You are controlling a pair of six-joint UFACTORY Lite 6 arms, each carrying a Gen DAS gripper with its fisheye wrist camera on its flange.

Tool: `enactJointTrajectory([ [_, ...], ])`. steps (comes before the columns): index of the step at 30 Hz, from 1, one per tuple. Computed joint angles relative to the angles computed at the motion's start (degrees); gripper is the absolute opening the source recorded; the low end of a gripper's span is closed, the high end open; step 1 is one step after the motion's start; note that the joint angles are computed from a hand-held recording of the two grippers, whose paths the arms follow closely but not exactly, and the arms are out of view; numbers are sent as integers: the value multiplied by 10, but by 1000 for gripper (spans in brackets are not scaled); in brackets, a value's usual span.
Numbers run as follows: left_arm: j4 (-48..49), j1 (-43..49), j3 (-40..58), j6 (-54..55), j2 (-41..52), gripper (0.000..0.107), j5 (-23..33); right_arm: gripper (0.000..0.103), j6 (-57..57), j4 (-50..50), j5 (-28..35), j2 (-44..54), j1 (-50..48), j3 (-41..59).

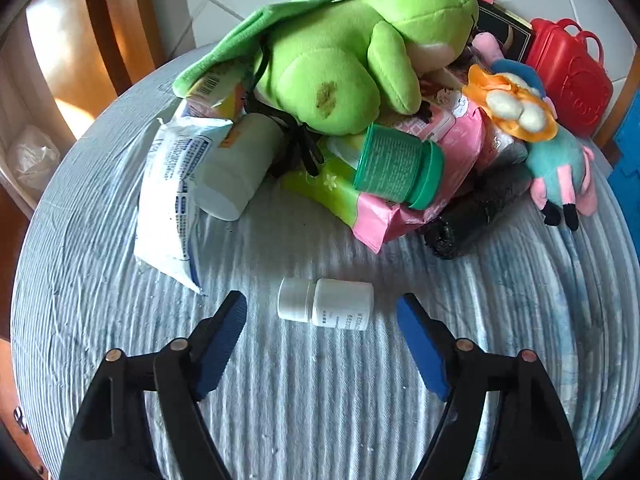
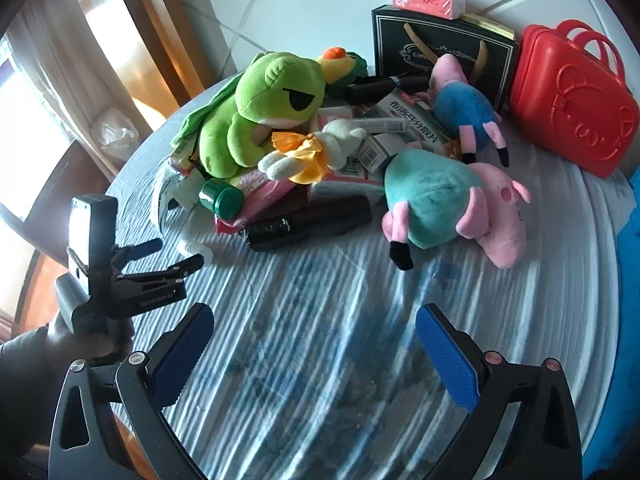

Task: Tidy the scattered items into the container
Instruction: 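Move both tools from the blue crate back to the pile on the bed, then grasp the white pill bottle with the left tool while the right tool grasps the green jar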

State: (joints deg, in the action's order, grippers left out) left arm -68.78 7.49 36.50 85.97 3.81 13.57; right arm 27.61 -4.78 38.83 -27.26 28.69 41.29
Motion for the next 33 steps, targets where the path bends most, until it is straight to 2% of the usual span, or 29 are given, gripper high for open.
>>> enactJointTrajectory([
  [2,-65,8,11,84,30,68,10,102,9,-5,-14,22,8,3],
  [3,-73,13,16,103,42,55,20,102,16,-8,-20,33,14,5],
  [4,-85,14,15,126,46,50,23,102,20,-9,-26,43,18,7],
  [8,-113,40,-9,192,21,50,70,103,41,-17,-57,97,40,26],
  [11,-76,71,-23,175,-12,50,113,103,49,-20,-100,161,59,55],
  [16,-21,127,-32,152,-52,50,148,102,96,-66,-156,297,96,144],
  [17,-10,139,-30,151,-53,50,151,102,134,-105,-151,328,106,171],
  [19,-5,171,-7,172,-28,50,164,88,178,-145,-137,386,115,223],
  [20,0,185,-4,176,-27,50,171,86,187,-150,-136,407,115,244],
  [27,20,253,22,190,-6,50,204,86,213,-196,-142,505,125,342],
  [33,33,286,20,183,-12,50,229,74,194,-195,-113,605,127,448],
])
